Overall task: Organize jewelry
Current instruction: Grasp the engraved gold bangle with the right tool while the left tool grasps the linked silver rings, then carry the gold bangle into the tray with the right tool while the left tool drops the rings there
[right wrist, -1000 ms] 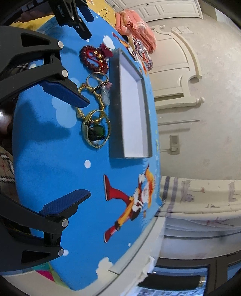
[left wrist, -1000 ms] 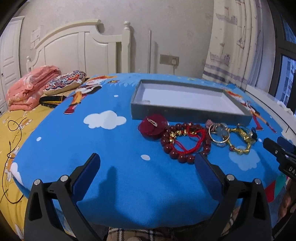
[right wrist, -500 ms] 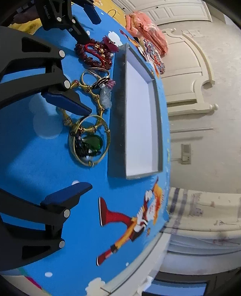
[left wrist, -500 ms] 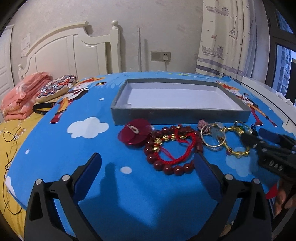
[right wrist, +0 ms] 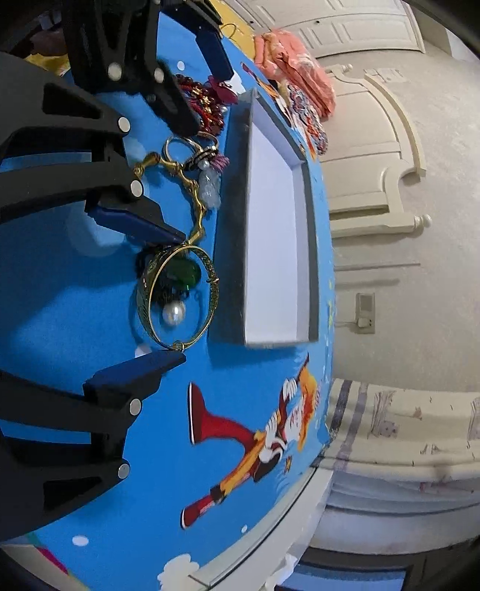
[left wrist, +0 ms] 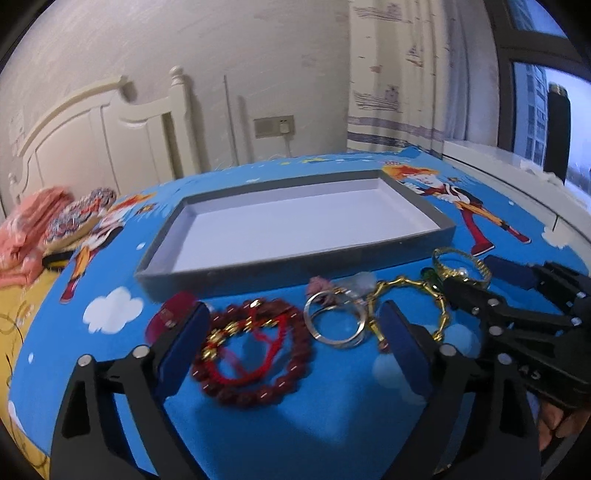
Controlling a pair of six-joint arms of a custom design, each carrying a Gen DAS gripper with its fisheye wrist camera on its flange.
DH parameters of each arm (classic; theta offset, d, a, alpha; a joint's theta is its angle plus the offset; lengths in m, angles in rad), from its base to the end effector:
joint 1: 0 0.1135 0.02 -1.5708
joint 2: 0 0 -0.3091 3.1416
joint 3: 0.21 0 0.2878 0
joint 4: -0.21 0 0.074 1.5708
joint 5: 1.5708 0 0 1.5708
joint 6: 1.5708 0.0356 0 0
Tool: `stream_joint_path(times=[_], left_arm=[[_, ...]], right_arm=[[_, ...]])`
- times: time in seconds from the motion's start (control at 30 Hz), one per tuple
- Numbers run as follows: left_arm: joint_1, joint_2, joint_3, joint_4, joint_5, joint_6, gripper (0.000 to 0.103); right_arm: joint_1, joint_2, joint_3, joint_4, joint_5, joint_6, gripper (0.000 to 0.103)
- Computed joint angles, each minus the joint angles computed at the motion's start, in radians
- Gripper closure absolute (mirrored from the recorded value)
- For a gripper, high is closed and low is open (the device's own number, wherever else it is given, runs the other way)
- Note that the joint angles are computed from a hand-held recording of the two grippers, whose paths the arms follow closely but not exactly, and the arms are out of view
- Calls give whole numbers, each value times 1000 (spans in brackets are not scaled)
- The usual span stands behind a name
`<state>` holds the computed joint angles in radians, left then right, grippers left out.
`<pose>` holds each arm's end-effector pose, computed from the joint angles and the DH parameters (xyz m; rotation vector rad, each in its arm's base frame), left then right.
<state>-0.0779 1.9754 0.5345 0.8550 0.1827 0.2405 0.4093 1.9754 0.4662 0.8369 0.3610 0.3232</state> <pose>0.3270 -0.0320 0.0660 0.4441 2.1010 -0.1024 0.2828 0.1090 0.0536 0.0980 2.1906 0.0050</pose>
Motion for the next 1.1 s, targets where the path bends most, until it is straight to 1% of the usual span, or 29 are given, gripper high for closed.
stream_joint_path(times=[0.1,0.23,0.27,0.33,0.37,0.4,0.73,0.97,1.1], left_arm=[[-38,15,14,6,-28,5,24],[-70,24,37,-31,-43,-4,39],[-76,27,40,-36,-49,-6,42],[-94,38,49,-44,-73,-8,58],[-98,44,51,-42,-84,-11,62],[-99,50,45,-26,-92,-22,63],[-89,65,-21,94,-78,-112,64],[-72,43,-34,96,-48,-168,64],[-39,7,-67,139,-33,-183,63]], right_arm=[[-3,-13,-32,38,22,-3,47],[-10,-14,-54,65,26,-11,47],[-12,-12,-57,70,23,-10,47],[-17,-7,-65,84,16,-5,47],[-19,-6,-68,89,15,-4,47],[-21,-6,-72,93,13,-4,47],[4,-13,-96,124,44,-3,47],[43,-50,-101,95,102,-17,47],[75,-75,-95,74,134,-27,47]])
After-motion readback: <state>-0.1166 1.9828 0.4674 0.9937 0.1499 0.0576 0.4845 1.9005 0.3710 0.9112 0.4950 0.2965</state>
